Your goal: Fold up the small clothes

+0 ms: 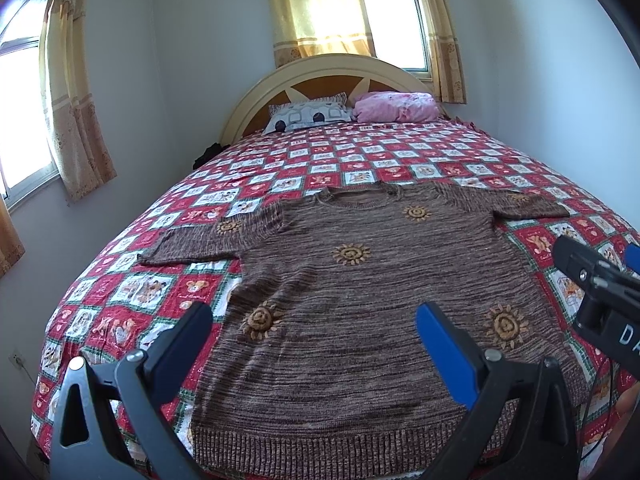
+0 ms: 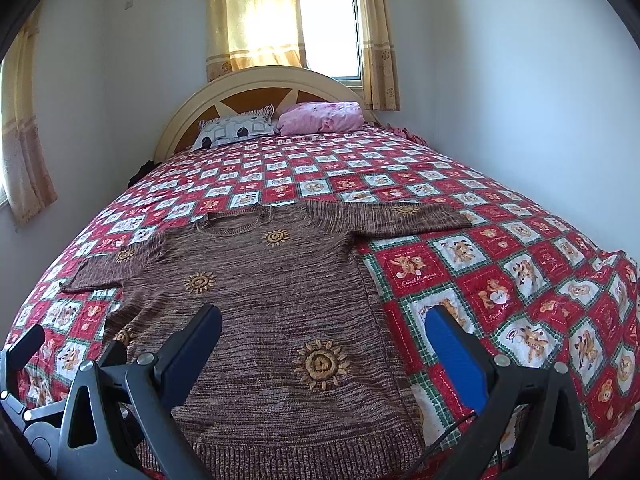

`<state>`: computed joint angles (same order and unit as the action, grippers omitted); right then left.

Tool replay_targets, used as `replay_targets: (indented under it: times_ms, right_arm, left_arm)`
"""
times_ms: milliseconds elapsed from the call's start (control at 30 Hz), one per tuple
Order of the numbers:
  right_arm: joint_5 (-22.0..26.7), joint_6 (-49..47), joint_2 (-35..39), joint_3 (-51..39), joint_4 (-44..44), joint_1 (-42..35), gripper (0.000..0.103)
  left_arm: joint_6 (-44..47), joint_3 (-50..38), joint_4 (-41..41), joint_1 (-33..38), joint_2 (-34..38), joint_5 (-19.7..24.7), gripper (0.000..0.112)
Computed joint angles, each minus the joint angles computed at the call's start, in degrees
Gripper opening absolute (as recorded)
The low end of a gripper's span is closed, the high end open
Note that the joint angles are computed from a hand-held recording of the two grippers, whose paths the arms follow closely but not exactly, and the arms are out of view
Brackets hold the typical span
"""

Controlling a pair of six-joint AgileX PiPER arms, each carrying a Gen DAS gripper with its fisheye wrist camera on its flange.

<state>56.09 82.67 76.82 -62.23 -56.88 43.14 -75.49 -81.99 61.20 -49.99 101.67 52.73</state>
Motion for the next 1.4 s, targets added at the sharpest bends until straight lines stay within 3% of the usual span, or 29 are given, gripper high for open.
replay_targets:
  times_ms: [233,567,800,933,1033,1100,1167,1267,1400]
  right_arm:
    - [-0.5,-0.6,0.4,-0.1,0.6,-0.9,0.102]
    - [-3.8,-2.8,2.1,0.8,2.1,-6.4,0.102]
    - [-11.7,-8.4,4.5,1.7,4.7,-17.9,0.102]
    - [-21.0,-16.8,5.7,0.2,12.3,-29.5,0.102]
    - [-24.2,-27.0,9.2,-4.8,19.6,-36.9,0.102]
    - [-25.3,-36.5,13.2,-10.3,29.5,-43.7,0.1]
    - [-24.9,-43.8,17.4,-15.9,38.0,-49.1,0.088]
    - [-21.0,-53.5,26.1,-27.3,48.4,-56.3,0.073]
    - [-13.9,-59.6,39.5,-44.8,55.9,-61.8,0.072]
  left_arm:
    - [0.3,0.0,-0.8,0.9,0.2,-0.8,0.103]
    - [1.8,1.6,-3.7,7.4,0.8,-8.4,0.103]
    - [5.3,-0.3,-7.2,14.7,2.8,-12.6,0.103]
    - [11.6,-6.4,-12.7,18.7,6.7,-13.3,0.103]
    - [16.1,-12.9,-16.3,20.8,10.7,-12.5,0.103]
    - [20.3,-18.4,-19.4,21.6,14.0,-11.1,0.103]
    - [23.3,-24.7,-20.6,22.3,18.2,-8.7,0.103]
    - [26.8,-33.5,-22.5,23.2,23.9,-5.4,0.103]
    - [30.3,-44.5,-25.2,24.6,30.8,-0.6,0.103]
